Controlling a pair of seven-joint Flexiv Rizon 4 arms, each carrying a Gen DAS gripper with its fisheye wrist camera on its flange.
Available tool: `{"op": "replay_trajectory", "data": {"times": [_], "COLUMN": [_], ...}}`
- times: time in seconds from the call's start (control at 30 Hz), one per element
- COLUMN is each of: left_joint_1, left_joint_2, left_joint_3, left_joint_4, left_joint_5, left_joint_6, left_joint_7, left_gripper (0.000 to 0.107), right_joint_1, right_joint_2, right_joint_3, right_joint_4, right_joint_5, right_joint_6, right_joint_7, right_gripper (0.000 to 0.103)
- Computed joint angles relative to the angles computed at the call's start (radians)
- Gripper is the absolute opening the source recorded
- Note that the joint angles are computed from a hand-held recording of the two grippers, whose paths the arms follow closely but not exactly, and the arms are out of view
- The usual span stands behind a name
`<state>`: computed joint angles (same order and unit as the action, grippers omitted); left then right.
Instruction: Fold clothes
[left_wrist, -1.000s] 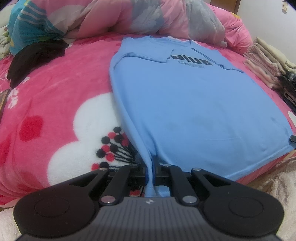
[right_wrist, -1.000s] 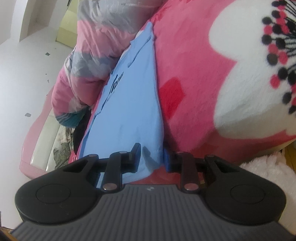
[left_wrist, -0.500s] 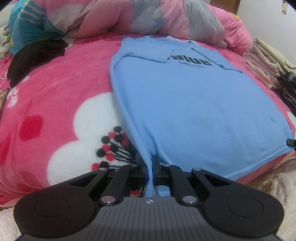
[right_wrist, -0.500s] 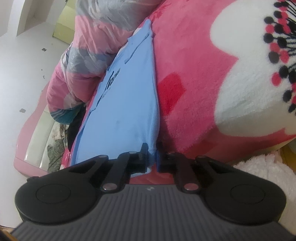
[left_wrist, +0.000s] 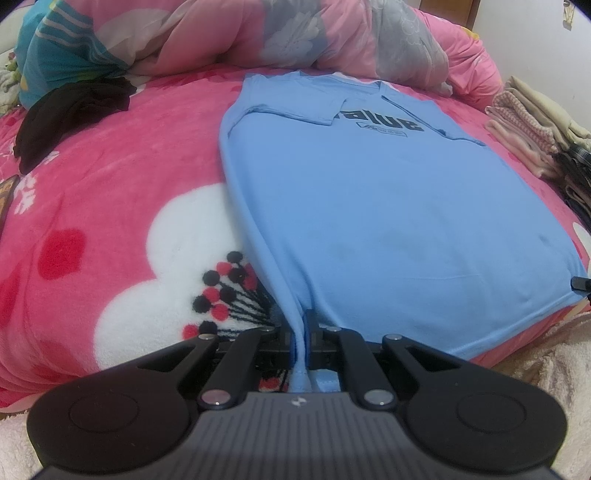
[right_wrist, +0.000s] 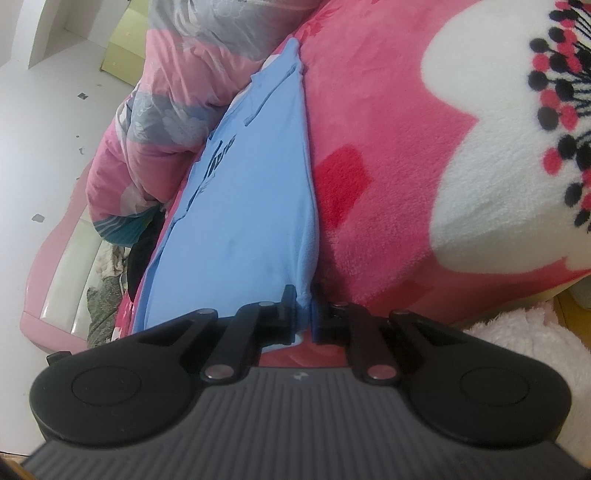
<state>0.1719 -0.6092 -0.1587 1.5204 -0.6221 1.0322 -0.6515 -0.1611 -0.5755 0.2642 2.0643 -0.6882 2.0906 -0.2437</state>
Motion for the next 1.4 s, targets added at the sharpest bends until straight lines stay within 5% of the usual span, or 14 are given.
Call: {"op": "replay_trajectory", "data": {"times": [1.4], "left_joint_1": [-0.002], "left_joint_2": [0.017], "left_joint_3": [0.013], "left_joint_4": [0.017], "left_joint_5": [0.011], "left_joint_6": [-0.021], "left_joint_7": [-0.004], "left_gripper": [0.011], "right_joint_1": [0.0], "right_joint_2": [0.007], "right_joint_3": [0.015], "right_joint_4": [-0.006], "right_joint_5": [0.029], "right_joint_6": [-0.032], "right_joint_7": [-0.042], "right_gripper": [0.004]}}
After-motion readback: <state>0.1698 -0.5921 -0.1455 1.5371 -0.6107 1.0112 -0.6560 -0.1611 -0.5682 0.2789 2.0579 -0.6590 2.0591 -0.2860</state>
